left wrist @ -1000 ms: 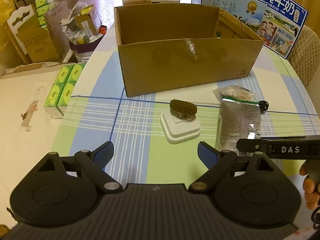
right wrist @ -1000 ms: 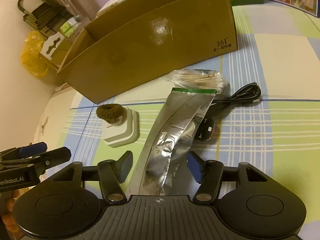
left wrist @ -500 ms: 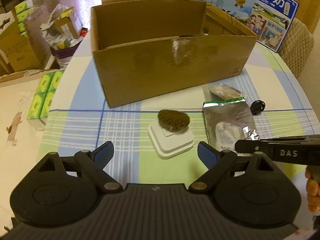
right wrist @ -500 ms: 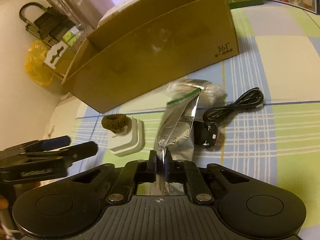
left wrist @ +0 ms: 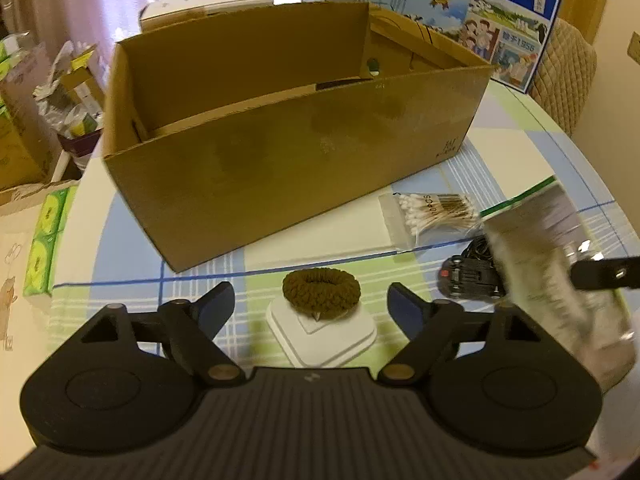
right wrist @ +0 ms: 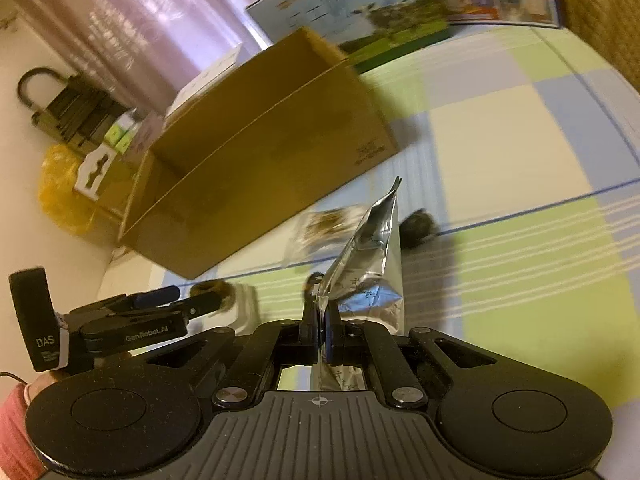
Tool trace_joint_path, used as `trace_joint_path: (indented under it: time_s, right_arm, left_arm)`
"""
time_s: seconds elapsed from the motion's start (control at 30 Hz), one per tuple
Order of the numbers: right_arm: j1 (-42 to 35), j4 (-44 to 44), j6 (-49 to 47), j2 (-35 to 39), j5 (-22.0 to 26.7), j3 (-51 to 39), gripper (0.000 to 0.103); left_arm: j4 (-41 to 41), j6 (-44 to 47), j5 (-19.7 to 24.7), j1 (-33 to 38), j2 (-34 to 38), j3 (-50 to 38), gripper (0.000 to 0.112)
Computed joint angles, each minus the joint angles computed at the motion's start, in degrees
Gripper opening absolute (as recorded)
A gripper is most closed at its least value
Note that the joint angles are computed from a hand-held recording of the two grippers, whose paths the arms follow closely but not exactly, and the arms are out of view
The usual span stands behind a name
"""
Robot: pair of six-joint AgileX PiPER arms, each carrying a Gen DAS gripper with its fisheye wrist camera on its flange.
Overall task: Organize objects
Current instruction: 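Close the right tool on the end of the silver foil bag, then grasp the brown hair tie with the left tool while the right tool holds the bag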
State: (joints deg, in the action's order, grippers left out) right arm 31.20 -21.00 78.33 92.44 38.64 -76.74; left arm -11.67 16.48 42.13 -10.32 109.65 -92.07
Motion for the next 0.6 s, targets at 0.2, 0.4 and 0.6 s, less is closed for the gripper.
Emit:
trace_joint_path:
  time_s: [0.2, 0.4, 0.6]
  right_arm:
    - [-0.2, -1.8, 3.6, -2.5, 1.7, 2.3, 0.000]
    - [-1.3, -2.2, 3.4, -3.5, 1.8, 2.8, 0.000]
    - [-2.8, -1.1, 0.1, -3.6, 1.2, 0.6, 0.000]
  left_arm:
    - [-1.4, 2.1, 1.4, 0.2, 2.6, -2.7, 0.044]
    - [-2.9, 4.0, 1.3, 0.3, 2.7, -2.8, 0.023]
    - [-3.8, 4.4, 1.6, 0.5, 1.0, -3.0, 0.019]
